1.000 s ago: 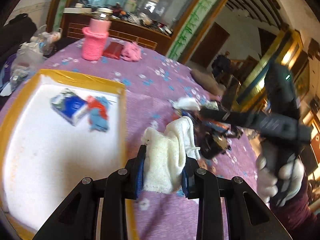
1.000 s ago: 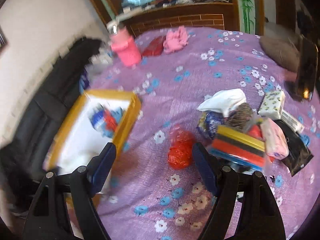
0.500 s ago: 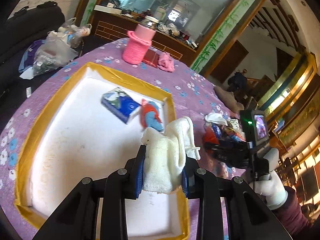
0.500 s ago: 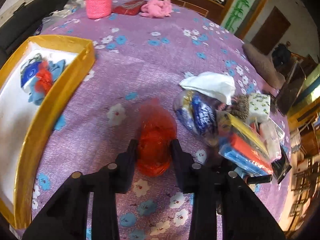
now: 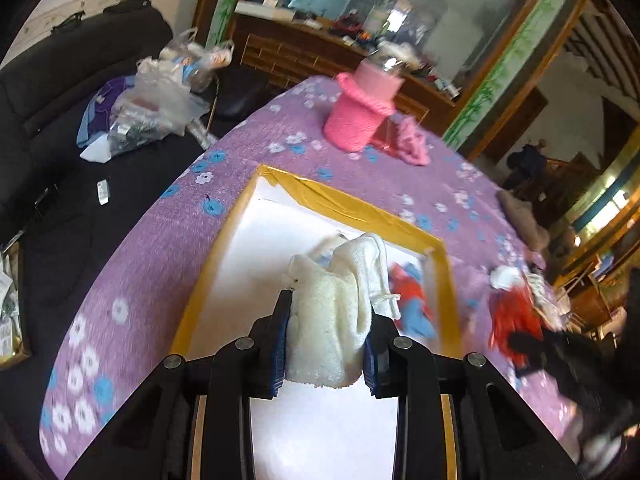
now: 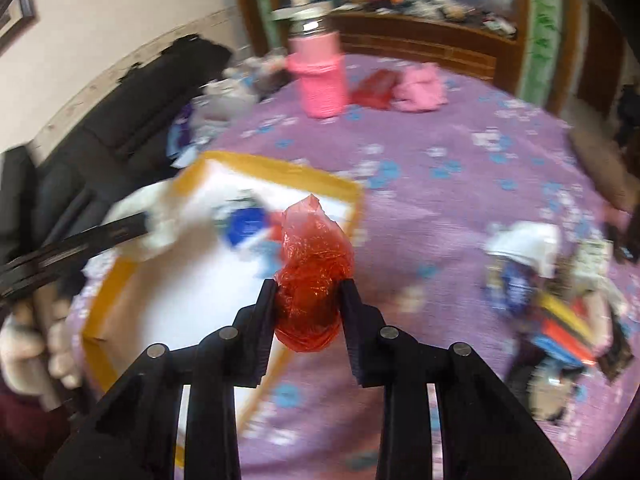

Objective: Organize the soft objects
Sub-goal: 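Carry the white cloth toward the box with left while right grasps the red plastic bag, then open both tools over the box to drop the cloth and bag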

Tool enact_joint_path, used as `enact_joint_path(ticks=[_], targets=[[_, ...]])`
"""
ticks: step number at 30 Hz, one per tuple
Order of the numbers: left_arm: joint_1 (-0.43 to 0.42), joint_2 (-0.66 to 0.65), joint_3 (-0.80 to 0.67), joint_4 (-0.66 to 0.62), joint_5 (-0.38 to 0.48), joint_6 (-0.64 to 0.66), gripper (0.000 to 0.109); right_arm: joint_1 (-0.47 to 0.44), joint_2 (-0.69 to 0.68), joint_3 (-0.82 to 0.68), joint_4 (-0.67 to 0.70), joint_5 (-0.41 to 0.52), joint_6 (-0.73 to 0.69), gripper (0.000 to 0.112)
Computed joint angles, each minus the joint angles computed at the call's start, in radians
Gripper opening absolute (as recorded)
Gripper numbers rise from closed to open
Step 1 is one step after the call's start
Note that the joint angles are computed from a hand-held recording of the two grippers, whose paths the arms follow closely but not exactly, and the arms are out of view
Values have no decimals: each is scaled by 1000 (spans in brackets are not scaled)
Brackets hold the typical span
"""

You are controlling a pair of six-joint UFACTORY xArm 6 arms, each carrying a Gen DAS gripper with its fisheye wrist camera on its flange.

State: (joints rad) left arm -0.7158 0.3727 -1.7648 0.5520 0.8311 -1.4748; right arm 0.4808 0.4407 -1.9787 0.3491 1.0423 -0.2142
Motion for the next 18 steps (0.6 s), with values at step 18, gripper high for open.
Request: enact_joint_path(ticks=[18], targets=[[123,209,-206,-101,-21,91,56,112,255,-249,-142,70,75,31]])
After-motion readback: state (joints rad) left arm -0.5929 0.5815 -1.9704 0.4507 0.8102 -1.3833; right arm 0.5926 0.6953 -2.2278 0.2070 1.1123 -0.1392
